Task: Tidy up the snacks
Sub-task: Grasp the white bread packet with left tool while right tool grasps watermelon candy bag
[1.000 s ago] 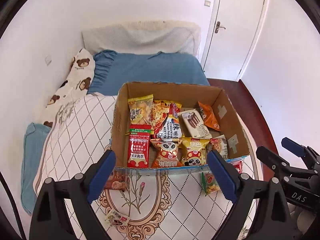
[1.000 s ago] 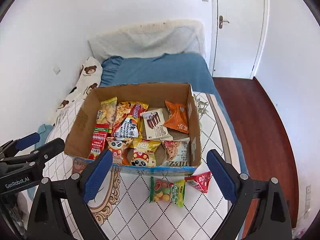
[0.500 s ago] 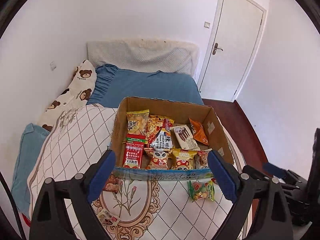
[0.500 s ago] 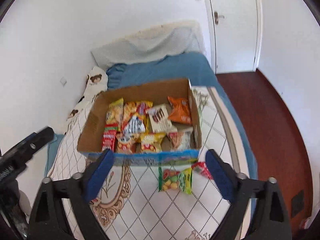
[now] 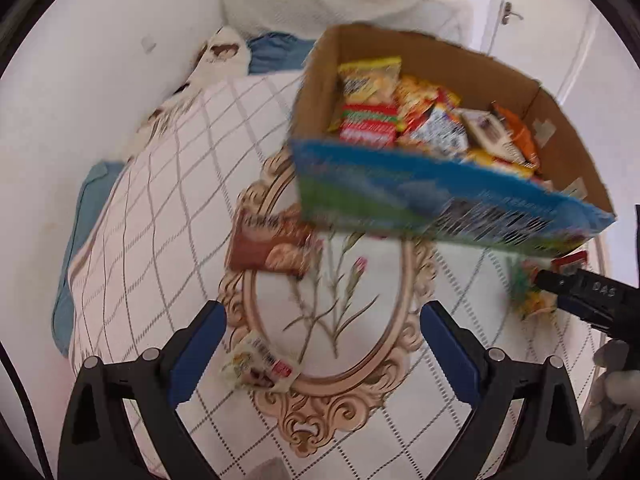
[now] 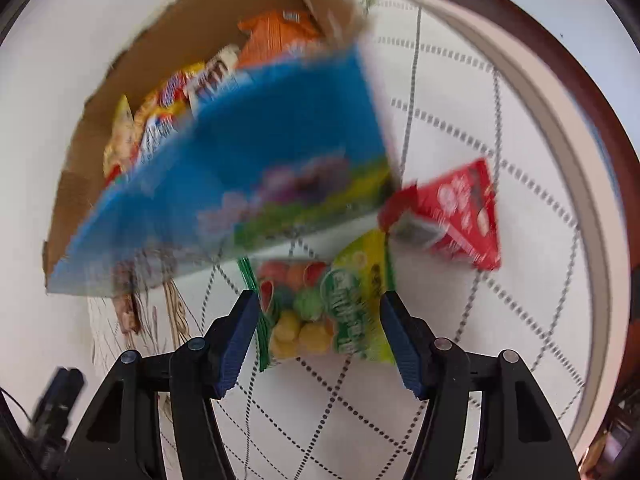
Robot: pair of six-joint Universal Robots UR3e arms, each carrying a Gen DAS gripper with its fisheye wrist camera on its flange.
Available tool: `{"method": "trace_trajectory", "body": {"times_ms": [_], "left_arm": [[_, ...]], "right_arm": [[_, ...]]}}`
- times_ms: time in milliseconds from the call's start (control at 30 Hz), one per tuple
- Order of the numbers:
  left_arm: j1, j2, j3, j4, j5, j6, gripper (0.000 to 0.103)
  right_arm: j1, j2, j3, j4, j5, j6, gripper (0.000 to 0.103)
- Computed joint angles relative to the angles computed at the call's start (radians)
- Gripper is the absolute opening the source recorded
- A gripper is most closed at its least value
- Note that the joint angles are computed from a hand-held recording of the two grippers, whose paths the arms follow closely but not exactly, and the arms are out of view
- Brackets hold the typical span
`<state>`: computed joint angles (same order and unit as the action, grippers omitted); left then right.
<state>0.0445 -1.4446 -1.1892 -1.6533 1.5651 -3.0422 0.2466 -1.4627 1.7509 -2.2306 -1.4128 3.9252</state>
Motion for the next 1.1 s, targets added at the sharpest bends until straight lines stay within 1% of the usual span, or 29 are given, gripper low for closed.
{"method": "trace_trajectory", "body": {"times_ms": [67,133,200,233,267,333,367,400,433,533,600,633,667,767,800,833,900,933,1000,1067,1100], "left_arm": [[0.106,0.076,-0.124,-0.018,-0.007,0.022,0.099],[0.237,0.149,-0.232,-0.049,-0.022,0.061,0.099],[0.341,0.186,-0.287,-0.076,-0.037,0.102,0.099],[0.375,0.199,-0.311,-0.073,-0.034,0.116,0.099],[0.404,0.209,-0.326,-0.067,-0.030,0.129,0.099],[0.435,0.217,-0.346,-0.044,-0.027,0.146,0.099],[0.434,0.206,-0.346,-0.035,-0.025,0.155,0.099],[0.424,0.189,-0.340,-0.032,-0.021,0.157,0.099],[0.409,0.168,-0.333,-0.027,-0.017,0.155,0.099],[0.340,0.074,-0.301,-0.013,-0.018,0.158,0.099],[0.314,0.031,-0.283,-0.021,-0.046,0.169,0.099],[0.295,0.013,-0.277,-0.023,-0.049,0.168,0.099],[0.279,-0.001,-0.272,-0.028,-0.055,0.171,0.099],[0.244,-0.008,-0.253,-0.066,-0.111,0.183,0.099],[0.232,0.001,-0.245,-0.080,-0.116,0.189,0.099],[0.221,0.009,-0.240,-0.089,-0.119,0.195,0.099],[0.224,0.031,-0.219,-0.131,-0.135,0.214,0.099],[0.233,0.043,-0.209,-0.151,-0.140,0.221,0.099],[0.251,0.061,-0.191,-0.186,-0.141,0.234,0.099],[0.265,0.080,-0.176,-0.209,-0.127,0.259,0.099],[0.254,0.083,-0.173,-0.199,-0.105,0.261,0.099]], "right_arm": [[0.051,0.036,-0.055,0.032,-0.008,-0.020,0.067],[0.094,0.062,-0.112,0.066,0.040,-0.049,0.067],[0.122,0.069,-0.150,0.083,0.074,-0.071,0.067],[0.139,0.073,-0.180,0.103,0.065,-0.077,0.070],[0.155,0.078,-0.213,0.123,0.042,-0.087,0.076],[0.186,0.108,-0.292,0.171,-0.029,-0.119,0.082],[0.200,0.139,-0.350,0.206,-0.079,-0.148,0.082],[0.205,0.167,-0.397,0.237,-0.109,-0.160,0.082],[0.196,0.199,-0.440,0.254,-0.119,-0.164,0.082],[0.145,0.228,-0.429,0.213,-0.119,-0.154,0.082],[0.103,0.233,-0.396,0.192,-0.093,-0.153,0.082],[0.083,0.229,-0.369,0.181,-0.064,-0.145,0.082],[0.064,0.227,-0.342,0.171,-0.011,-0.135,0.082],[0.072,0.210,-0.338,0.205,0.048,-0.160,0.082],[0.077,0.197,-0.338,0.210,0.075,-0.178,0.082],[0.089,0.185,-0.349,0.227,0.073,-0.189,0.082],[0.121,0.174,-0.385,0.274,0.011,-0.212,0.082],[0.146,0.196,-0.437,0.319,-0.050,-0.226,0.082],[0.179,0.249,-0.508,0.359,-0.132,-0.243,0.082],[0.183,0.300,-0.546,0.362,-0.154,-0.243,0.082],[0.186,0.327,-0.570,0.366,-0.164,-0.245,0.082]]}}
